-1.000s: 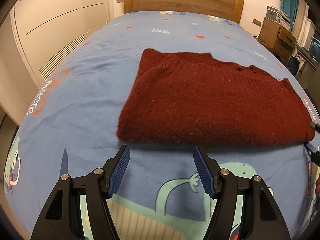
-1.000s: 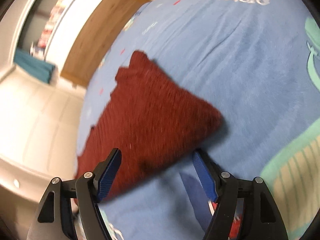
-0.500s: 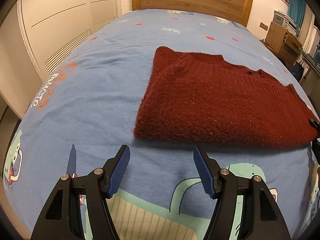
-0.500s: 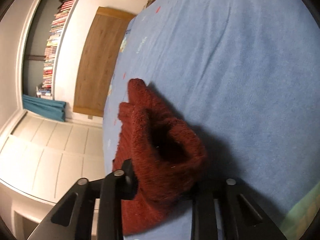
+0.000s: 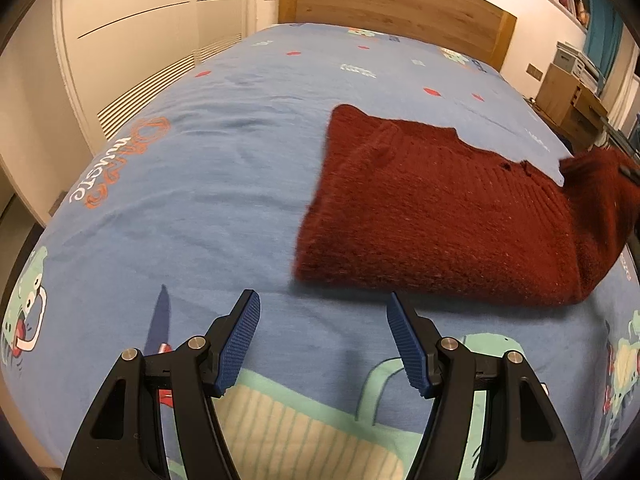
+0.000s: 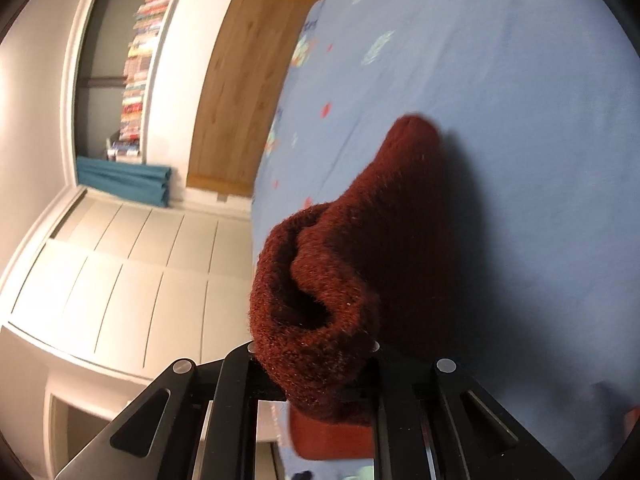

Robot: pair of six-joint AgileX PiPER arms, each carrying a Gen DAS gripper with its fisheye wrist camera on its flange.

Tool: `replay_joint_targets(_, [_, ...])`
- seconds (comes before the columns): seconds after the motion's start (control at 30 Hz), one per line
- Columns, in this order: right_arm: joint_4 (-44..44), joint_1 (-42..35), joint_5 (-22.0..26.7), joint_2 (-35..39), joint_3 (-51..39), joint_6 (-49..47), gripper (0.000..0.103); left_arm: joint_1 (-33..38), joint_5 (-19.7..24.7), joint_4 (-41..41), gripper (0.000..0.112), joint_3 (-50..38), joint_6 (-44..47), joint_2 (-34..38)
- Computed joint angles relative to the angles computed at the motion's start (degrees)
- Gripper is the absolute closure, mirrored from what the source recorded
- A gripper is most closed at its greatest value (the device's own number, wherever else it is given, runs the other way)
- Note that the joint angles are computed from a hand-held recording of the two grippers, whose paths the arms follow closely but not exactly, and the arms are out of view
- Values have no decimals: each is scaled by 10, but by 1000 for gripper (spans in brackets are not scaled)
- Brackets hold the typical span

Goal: Fold small clothes
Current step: 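Fold the held end over the sweater with the right tool and release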

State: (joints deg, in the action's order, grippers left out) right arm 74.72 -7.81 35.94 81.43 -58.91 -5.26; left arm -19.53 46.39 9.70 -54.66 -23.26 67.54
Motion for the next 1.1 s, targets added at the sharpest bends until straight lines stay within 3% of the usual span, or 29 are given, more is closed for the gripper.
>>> replay_joint_targets(0.23, [-123,161,-46,144,-215,124,89,71,7,-40,52,8,63,-21])
replay_joint_targets(0.4, [-276,276,-32,266,-367,213,89,126,9,-72,52,16,108,-32])
replay_joint_targets(0.57, [-454,383,58,382,-528,277,89,171,15,-99,52,27,149,-44])
replay_joint_targets(0.77, [-631,459,145,440,-655,325,89,222,18,-130,52,39,195,-55])
replay_joint_targets(0.9, [-729,503,246,504,-788,314,88,245,20,-150,52,43,214,-55])
replay_joint_targets(1.03, [-816,545,321,563,-883,307,81,253,26,-150,52,46,224,-62])
replay_joint_targets(1.1, [-842,565,328,566,-890,309,68,265,30,-152,52,46,231,-64])
